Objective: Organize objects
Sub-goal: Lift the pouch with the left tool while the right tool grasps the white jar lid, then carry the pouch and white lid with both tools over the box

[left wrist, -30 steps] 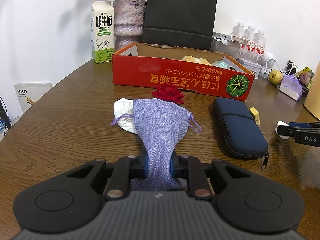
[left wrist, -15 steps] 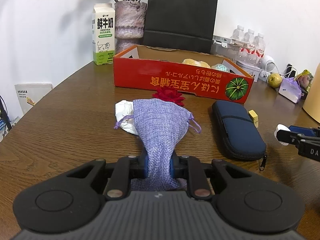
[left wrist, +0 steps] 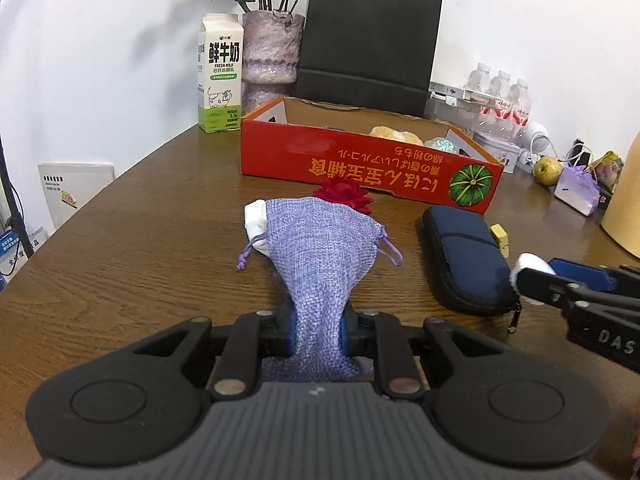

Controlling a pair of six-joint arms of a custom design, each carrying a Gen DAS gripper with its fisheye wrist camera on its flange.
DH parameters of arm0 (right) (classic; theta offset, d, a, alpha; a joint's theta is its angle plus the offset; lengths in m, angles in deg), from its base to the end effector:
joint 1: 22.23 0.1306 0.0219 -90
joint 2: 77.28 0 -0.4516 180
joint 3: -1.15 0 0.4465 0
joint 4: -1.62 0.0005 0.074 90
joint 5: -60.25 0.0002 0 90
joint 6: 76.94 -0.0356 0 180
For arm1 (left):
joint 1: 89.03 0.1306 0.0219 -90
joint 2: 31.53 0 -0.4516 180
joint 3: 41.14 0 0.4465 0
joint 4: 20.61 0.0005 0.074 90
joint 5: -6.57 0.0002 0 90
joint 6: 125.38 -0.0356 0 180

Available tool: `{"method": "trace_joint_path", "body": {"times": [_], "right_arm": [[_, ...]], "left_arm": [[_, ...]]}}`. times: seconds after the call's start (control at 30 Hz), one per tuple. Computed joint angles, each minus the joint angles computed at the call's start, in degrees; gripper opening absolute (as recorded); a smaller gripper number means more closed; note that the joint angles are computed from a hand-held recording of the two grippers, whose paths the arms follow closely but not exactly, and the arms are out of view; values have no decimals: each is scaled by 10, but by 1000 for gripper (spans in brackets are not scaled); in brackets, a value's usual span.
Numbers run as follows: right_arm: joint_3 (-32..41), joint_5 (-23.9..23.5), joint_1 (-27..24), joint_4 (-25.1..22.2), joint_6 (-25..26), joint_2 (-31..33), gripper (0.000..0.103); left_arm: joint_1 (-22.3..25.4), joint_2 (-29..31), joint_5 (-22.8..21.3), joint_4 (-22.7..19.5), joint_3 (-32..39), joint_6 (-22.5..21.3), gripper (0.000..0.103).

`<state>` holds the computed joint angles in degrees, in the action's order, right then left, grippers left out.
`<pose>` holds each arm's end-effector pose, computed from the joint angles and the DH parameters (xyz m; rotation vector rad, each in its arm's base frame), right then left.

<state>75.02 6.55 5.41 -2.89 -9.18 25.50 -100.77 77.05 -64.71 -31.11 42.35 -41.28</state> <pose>0.5400 0.2584 0.2984 0.2586 2.0171 -0.1408 0.6415 -0.1455 0.3065 0.5160 2.1225 -0.4153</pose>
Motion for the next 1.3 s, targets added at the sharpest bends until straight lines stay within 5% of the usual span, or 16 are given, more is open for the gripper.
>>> {"method": "trace_joint_path", "body": {"times": [0.73,1.3], "right_arm": [[52,-14,11,-2,41,26,39],[121,-36,-19,-12,75,58,39]], "left_arm": [[-1,-15,11,-8,15,-16,19],[-18,32,-4,-50,114,-4,19]]}}
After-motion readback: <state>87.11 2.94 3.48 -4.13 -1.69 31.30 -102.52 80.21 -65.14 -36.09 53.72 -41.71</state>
